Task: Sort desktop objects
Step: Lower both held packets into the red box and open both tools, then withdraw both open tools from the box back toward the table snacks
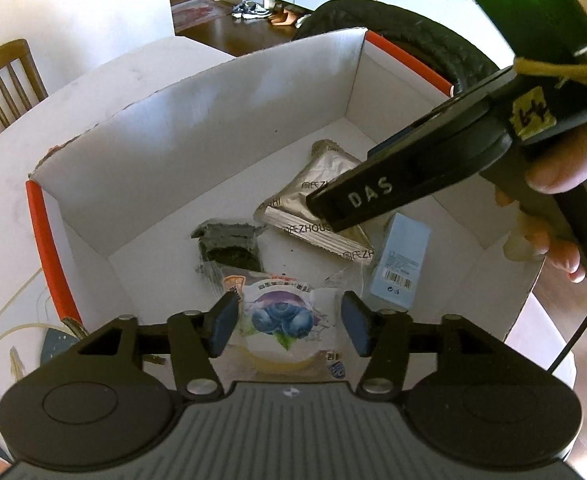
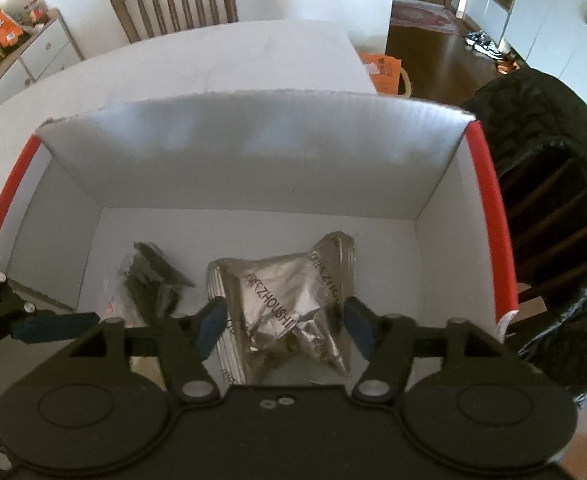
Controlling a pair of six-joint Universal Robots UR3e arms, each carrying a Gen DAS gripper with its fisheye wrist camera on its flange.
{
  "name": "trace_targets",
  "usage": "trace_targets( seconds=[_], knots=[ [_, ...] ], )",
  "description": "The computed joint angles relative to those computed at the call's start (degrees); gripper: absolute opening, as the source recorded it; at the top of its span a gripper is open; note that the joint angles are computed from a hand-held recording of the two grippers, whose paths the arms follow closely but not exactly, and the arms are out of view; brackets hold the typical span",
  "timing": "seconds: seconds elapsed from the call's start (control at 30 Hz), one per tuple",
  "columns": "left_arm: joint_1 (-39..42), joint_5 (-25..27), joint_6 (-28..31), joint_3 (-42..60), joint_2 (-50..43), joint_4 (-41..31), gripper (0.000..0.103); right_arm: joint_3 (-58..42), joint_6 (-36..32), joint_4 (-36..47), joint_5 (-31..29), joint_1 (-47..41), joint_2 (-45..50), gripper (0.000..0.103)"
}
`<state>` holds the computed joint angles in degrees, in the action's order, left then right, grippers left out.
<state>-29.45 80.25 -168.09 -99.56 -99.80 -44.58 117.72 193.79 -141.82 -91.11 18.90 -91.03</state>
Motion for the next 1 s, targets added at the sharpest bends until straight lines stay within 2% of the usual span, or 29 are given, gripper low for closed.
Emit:
trace_targets(
  seconds=[0.17, 0.5, 1.0],
  knots=[
    [0.12, -0.47, -0.28, -1.11, 0.67, 1.28, 0.065, 1.50, 0.64, 0.23, 0.40, 0.08, -2.28, 0.067],
    [0.46, -1.87, -1.06, -3.87, 5.11, 2.04, 0.065, 0.21, -0.51, 2.35, 1.91, -0.38, -5.01, 0.067],
    [4.62, -6.13, -0.35, -8.78, 15.52, 0.47, 0.065, -1.09, -1.60, 8.90, 2.98, 1.72, -15.33, 0.067]
  ],
)
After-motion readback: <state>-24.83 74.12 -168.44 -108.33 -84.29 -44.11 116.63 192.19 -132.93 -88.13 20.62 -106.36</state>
